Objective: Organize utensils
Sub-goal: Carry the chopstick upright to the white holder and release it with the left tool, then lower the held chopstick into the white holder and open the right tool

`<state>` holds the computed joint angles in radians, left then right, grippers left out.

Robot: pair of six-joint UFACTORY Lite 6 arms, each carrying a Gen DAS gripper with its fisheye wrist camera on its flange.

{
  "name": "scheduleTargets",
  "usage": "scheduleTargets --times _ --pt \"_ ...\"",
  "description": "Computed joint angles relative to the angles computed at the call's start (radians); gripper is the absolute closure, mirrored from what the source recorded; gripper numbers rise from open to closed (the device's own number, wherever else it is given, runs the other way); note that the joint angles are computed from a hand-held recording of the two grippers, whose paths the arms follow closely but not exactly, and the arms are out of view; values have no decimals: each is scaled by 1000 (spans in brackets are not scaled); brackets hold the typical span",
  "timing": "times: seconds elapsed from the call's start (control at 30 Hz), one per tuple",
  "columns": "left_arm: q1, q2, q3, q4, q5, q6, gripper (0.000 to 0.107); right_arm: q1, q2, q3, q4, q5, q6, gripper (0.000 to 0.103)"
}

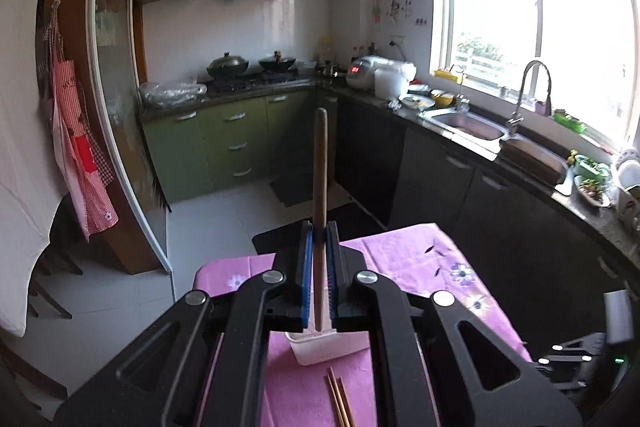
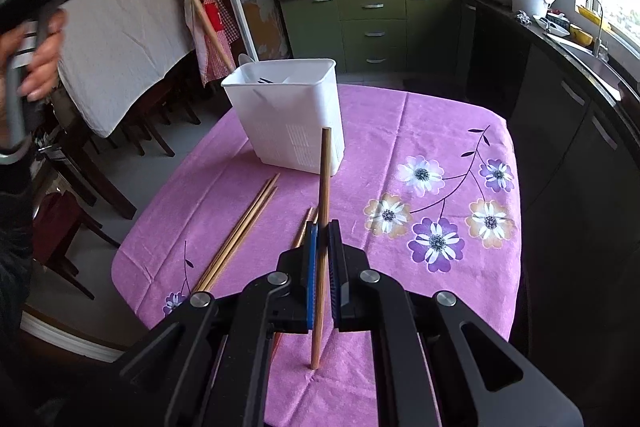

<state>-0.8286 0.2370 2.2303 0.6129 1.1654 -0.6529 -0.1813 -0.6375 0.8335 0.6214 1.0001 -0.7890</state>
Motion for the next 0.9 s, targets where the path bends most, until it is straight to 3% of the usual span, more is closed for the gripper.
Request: scheduleTargets --times 0.37,0.5,0.77,0.9 --pt "121 -39 -340 -91 -180 -25 99 -81 67 206 97 102 -39 97" --pt "142 -83 -423 -108 -213 -34 76 -24 173 396 92 99 37 97" --pt "71 -264 -537 26 -179 -144 72 115 545 1017 69 110 285 97" --pt "33 -358 -630 15 -132 -158 71 247 783 1345 -67 51 463 97"
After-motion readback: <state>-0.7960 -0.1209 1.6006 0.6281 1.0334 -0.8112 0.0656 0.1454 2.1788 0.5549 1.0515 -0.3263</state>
